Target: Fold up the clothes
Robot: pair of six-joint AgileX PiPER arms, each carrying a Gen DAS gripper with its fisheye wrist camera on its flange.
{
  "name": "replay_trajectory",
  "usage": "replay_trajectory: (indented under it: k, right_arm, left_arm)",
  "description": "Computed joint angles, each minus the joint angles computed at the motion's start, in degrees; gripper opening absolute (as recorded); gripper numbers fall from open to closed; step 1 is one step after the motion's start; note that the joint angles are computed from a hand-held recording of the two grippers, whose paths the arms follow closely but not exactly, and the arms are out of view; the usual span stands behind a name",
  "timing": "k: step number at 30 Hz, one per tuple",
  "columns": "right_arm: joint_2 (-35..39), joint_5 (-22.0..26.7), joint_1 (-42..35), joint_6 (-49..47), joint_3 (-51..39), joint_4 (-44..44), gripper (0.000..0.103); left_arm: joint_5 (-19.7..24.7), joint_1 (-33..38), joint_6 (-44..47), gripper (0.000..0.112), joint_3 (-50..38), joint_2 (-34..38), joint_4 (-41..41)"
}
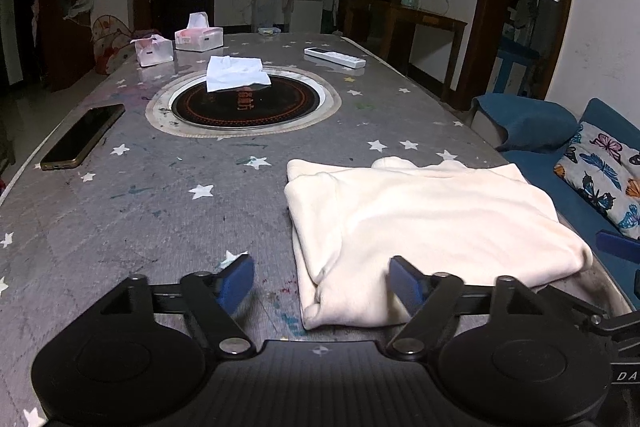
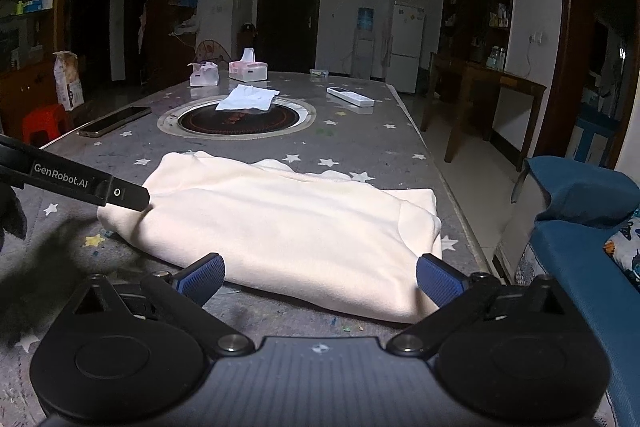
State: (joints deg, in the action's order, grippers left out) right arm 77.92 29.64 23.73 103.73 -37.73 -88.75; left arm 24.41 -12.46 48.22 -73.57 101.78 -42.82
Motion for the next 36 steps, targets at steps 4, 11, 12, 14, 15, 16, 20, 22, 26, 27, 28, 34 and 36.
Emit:
replay_trajectory:
  k: [4, 11, 12, 14, 15, 16, 20, 22, 26, 27, 28, 34, 36]
  right_arm:
    - [-1.0, 1.73, 2.01, 1.56, 1.02, -1.69, 0.103]
    - [-2.3, 3.72, 4.72, 4.9, 2.47, -2.91, 0.103]
    - [-2.43, 3.98, 5.1, 4.76, 2.56, -2.63, 0.103]
    - [-2.64, 4.51, 5.8, 4.54, 2.68, -2.13, 0.103]
    - [-2.74, 4.9, 6.2, 4.75, 2.86, -2.11, 0.103]
    - [-2.86, 5.28, 6.64, 4.84, 2.99, -1.91, 0.103]
    - [-3.48, 5.41, 7.57, 5.07, 3.22, -0.02, 0.103]
    - [-3.93, 5.12, 7.78, 4.88, 3.4, 1.19, 0.103]
    - [-4.03, 6.3, 9.15, 5.0, 3.76, 2.68, 0.103]
    - [-4.01, 6.63, 9.48, 5.0, 3.82, 3.09, 0.103]
    - [-4.1, 7.09, 9.96, 5.17, 4.02, 3.6, 0.103]
    - [-4.66, 8.6, 11.32, 5.88, 4.57, 5.19, 0.103]
    - [-4.96, 9.01, 11.7, 6.05, 4.78, 5.26, 0.103]
  left_arm:
    - [-0.8, 0.36, 4.48, 0.086, 2.68, -1.89, -4.1]
    - [-3.04, 0.4, 13.55, 0.101, 7.67, -5.71, -11.94]
    - [-3.25, 0.41, 14.82, 0.102, 8.23, -6.12, -13.18]
    - [-3.64, 0.43, 17.43, 0.103, 9.34, -6.91, -15.72]
    - [-3.69, 0.47, 17.94, 0.103, 9.65, -7.11, -16.34]
    - [-3.73, 0.51, 18.07, 0.103, 9.92, -7.3, -16.64]
    - [-3.88, 0.73, 19.66, 0.103, 11.43, -8.26, -18.91]
    - [-3.92, 1.05, 21.45, 0.103, 12.38, -8.83, -20.81]
    - [-3.42, 1.85, 24.63, 0.103, 14.2, -10.22, -24.06]
    - [-3.74, 1.77, 24.59, 0.103, 14.54, -10.55, -23.92]
    - [-4.06, 1.71, 25.25, 0.103, 14.99, -10.91, -24.41]
    - [-4.21, 1.72, 26.36, 0.103, 17.01, -12.54, -24.66]
    - [-3.83, 1.64, 25.51, 0.103, 17.5, -13.0, -23.63]
